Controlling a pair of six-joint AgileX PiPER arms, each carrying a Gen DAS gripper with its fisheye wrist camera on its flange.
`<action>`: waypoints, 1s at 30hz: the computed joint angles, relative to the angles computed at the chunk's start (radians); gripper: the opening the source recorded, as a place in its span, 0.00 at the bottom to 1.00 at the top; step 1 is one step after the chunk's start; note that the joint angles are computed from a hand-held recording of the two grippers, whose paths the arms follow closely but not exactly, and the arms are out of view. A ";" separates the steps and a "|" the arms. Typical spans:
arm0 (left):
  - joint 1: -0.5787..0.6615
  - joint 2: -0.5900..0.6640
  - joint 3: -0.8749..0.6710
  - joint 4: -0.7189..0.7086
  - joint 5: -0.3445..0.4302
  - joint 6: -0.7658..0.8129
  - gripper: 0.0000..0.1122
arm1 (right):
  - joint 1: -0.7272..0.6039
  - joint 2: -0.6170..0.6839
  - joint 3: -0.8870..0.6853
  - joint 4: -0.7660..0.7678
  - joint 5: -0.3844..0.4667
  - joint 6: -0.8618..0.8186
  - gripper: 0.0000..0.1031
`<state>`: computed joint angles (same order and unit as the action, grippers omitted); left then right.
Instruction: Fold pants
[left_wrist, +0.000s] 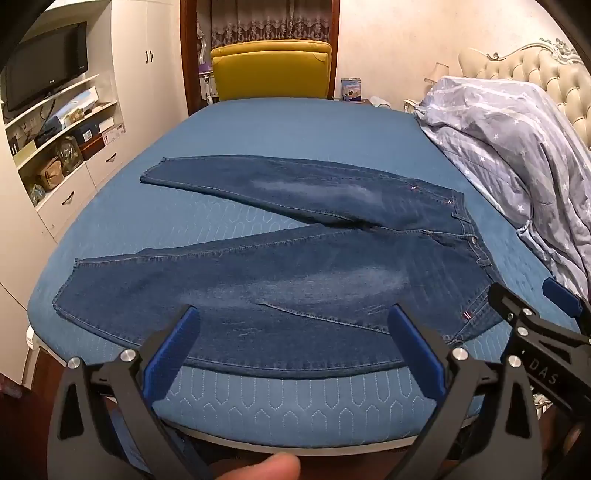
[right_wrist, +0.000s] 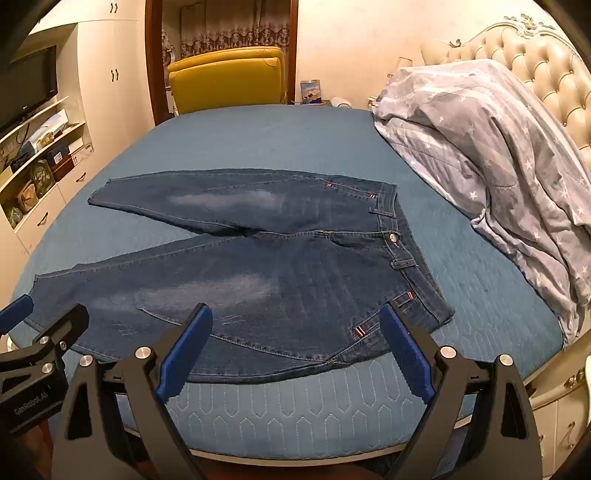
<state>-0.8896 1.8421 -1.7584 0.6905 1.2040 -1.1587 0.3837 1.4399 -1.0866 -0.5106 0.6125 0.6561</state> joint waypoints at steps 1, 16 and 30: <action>0.002 -0.004 0.005 -0.005 -0.010 -0.008 0.90 | 0.000 0.001 -0.001 0.000 0.000 0.000 0.86; 0.004 0.008 -0.002 -0.018 -0.017 -0.016 0.90 | 0.006 0.010 -0.001 -0.016 -0.003 0.013 0.86; 0.014 0.003 0.014 -0.023 -0.036 -0.018 0.90 | 0.011 0.006 0.002 -0.024 -0.001 0.022 0.86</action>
